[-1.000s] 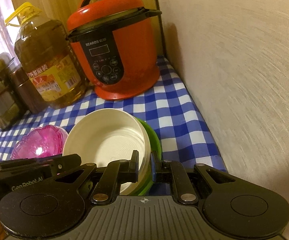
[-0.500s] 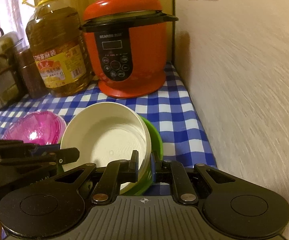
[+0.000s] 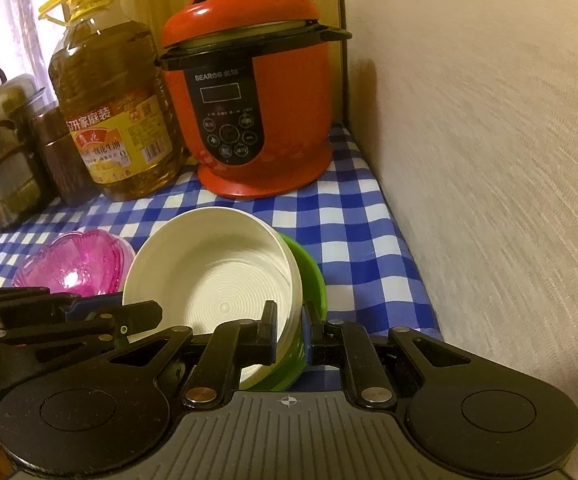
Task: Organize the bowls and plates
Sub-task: 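Lower the cream-white bowl into the green bowl and open both grippers, then move both grippers to the stainless steel bowl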
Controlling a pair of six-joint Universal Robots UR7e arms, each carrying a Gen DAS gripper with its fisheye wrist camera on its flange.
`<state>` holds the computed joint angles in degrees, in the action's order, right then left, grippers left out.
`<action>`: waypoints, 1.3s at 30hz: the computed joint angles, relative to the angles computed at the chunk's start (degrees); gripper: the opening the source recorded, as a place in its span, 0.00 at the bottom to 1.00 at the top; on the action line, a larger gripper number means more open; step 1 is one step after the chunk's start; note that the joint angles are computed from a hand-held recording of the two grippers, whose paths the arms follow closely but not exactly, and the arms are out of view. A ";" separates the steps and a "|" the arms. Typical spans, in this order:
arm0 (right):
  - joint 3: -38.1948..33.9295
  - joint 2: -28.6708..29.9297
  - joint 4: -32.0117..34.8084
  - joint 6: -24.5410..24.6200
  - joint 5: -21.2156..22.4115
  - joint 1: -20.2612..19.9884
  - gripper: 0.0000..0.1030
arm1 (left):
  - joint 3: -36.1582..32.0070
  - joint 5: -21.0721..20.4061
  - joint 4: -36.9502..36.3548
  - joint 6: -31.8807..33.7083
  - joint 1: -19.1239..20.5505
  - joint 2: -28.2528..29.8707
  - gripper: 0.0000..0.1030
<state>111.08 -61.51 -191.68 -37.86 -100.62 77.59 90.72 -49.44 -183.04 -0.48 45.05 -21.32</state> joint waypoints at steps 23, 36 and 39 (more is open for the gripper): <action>8.42 -8.19 -2.87 6.94 5.76 -0.51 0.34 | 9.18 -1.14 -7.83 -4.27 -2.06 -5.03 0.28; 25.35 -23.11 -5.61 11.01 3.93 -0.75 0.38 | 22.86 -1.44 -3.29 -21.96 -10.31 -13.53 0.28; 29.34 -26.81 -6.56 11.99 4.61 -1.89 0.38 | 25.15 -1.99 -2.64 -24.36 -12.29 -14.59 0.28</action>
